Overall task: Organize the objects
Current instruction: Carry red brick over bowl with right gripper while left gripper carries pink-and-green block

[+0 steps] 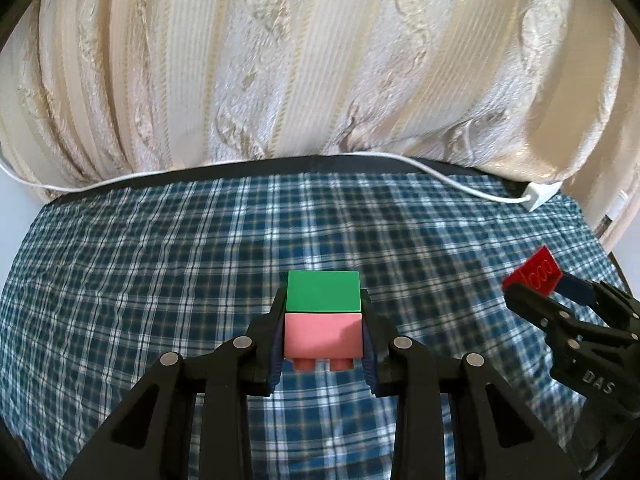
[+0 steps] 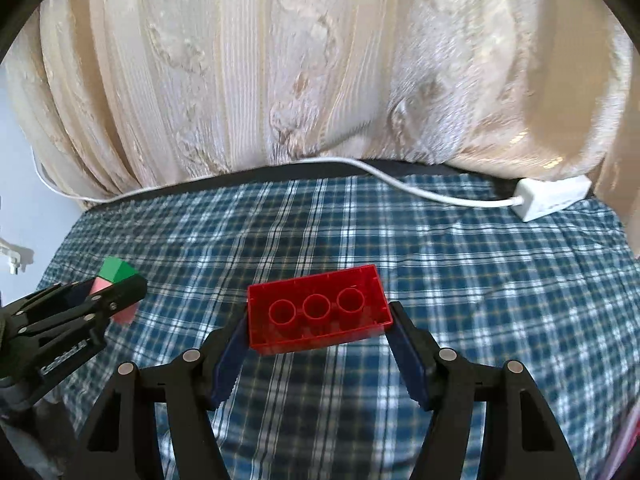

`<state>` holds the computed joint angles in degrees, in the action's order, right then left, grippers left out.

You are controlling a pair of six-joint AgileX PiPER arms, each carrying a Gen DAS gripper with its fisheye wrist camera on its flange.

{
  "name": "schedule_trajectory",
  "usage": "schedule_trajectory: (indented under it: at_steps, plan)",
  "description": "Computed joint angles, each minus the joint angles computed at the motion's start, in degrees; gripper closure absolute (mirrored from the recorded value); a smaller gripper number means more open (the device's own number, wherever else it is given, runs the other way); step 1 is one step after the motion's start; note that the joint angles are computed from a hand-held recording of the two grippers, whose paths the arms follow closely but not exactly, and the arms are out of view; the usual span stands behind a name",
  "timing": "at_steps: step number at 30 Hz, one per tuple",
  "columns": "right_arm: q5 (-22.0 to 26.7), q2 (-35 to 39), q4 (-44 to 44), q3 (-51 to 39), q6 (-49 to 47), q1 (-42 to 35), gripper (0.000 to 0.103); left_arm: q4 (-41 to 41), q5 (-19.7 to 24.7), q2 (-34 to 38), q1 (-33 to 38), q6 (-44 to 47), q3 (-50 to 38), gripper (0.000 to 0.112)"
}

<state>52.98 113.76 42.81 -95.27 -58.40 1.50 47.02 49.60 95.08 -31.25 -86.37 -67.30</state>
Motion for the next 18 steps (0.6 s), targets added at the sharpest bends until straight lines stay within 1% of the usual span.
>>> schedule_trajectory:
  at_steps: [5,9,18]
  plan:
    - [-0.41,-3.5,2.25,3.71,-2.57,-3.26,0.034,1.25,1.1,-0.51,-2.58,-0.34,-1.48,0.08]
    - [0.61,-4.92,3.98,5.76,-4.4,-6.98,0.034,1.53,1.18,-0.21,-4.13,0.11,-3.04,0.08]
    - [3.78,-6.38,6.01,7.68,-7.55,-16.12,0.034,-0.25,-1.71,-0.26,-6.65,2.46,-5.39,0.08]
